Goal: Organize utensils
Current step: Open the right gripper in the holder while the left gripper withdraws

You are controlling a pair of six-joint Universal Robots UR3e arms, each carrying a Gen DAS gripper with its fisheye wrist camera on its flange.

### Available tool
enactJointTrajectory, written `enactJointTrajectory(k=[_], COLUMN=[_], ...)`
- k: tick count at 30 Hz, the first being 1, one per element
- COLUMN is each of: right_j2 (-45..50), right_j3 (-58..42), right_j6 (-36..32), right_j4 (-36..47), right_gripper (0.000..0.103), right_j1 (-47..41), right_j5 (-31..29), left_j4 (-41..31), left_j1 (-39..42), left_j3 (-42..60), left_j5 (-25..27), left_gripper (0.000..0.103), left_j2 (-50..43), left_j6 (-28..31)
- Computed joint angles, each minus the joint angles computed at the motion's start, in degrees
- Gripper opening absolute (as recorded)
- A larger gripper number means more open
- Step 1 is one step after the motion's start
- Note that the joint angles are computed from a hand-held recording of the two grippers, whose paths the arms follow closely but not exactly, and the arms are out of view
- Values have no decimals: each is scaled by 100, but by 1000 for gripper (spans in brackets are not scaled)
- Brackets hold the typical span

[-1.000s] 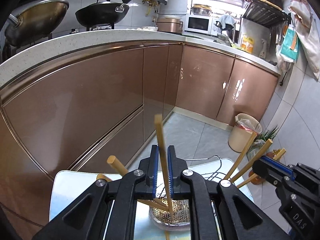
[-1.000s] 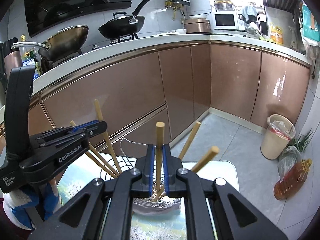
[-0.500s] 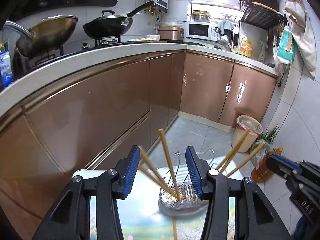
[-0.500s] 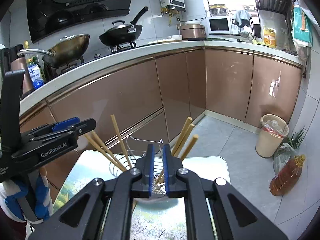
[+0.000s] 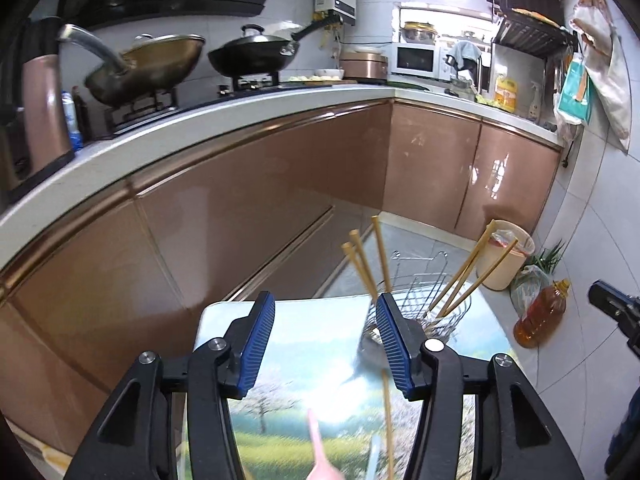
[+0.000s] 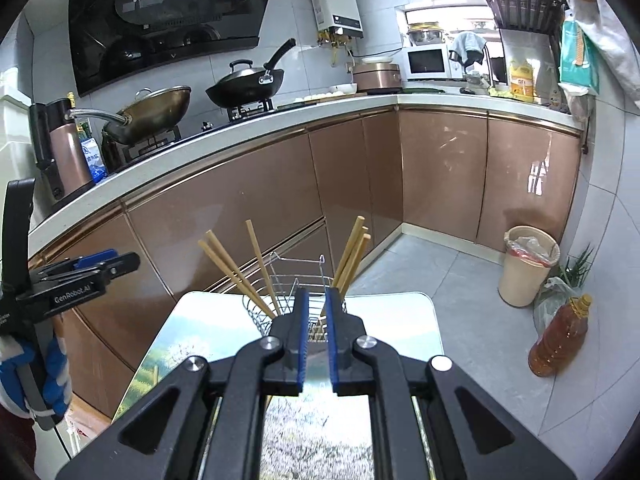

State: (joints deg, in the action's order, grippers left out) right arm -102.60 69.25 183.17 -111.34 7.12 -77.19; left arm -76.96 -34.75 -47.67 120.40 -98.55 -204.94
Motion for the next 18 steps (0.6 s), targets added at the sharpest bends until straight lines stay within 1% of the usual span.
enactJointTrajectory(k=[5,8,13,16,17,18], right_j2=[-398,-573,-808,-1007,-1087,-1141], right_j3=[-91,-182,-294,-226,-199,-178], right_j6=[25,33,58,153,183,193], right_j4=[389,565,785,843,861,869], right_gripper=[8,8,8,8,9,12], right_j1=[9,10,250,394,439,460], right_j5=[-18,-11,-260,-402,-443,-466], left_j4=[-301,-409,-610,-692,-706,-733], left_j1=[-187,-300,-636,-794,-853,-959], left_j3=[-287,-509,-796,-998,-1079,-1169], left_j5=[211,272,619,767,821,947], left_gripper=[53,55,59,60,60,61], left_j2=[547,891,1278,1487,1569,1654], left_j6=[-258,-469,-768,-974,-1061,-1189])
